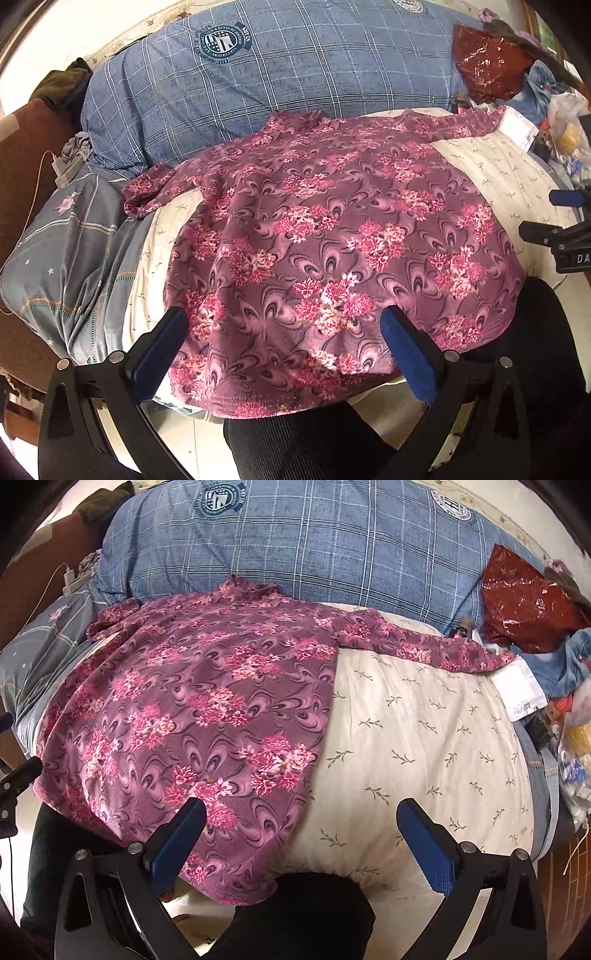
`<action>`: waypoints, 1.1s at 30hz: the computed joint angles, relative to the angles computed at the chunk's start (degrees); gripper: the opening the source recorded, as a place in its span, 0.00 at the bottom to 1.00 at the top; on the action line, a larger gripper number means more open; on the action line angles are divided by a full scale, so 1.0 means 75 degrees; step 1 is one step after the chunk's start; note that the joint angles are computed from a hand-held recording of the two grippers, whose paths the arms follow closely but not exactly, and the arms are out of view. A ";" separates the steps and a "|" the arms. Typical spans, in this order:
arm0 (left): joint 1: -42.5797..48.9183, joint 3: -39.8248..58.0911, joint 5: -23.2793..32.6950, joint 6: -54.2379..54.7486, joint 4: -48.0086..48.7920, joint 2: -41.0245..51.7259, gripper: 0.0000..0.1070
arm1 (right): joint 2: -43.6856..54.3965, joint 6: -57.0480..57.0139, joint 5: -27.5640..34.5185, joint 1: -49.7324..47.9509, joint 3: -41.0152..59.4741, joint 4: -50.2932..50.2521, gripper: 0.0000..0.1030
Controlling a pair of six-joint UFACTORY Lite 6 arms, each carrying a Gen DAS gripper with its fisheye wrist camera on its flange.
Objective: Fold small clothes
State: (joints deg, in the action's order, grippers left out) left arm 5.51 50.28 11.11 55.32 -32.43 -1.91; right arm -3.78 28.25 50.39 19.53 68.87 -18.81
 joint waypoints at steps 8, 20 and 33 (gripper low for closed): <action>-0.0083 0.0310 0.0159 -0.0259 0.0229 0.0223 0.96 | -0.0049 -0.0372 -0.0292 -0.0154 -0.0210 0.0339 1.00; -0.0224 0.1211 0.0283 -0.1735 0.1465 0.0955 0.96 | -0.0015 -0.0477 -0.0689 -0.0685 -0.0285 0.0559 1.00; -0.0182 0.2097 0.0657 -0.2769 0.2176 0.1930 0.96 | -0.0167 -0.0515 -0.0873 -0.1043 -0.0449 0.0593 1.00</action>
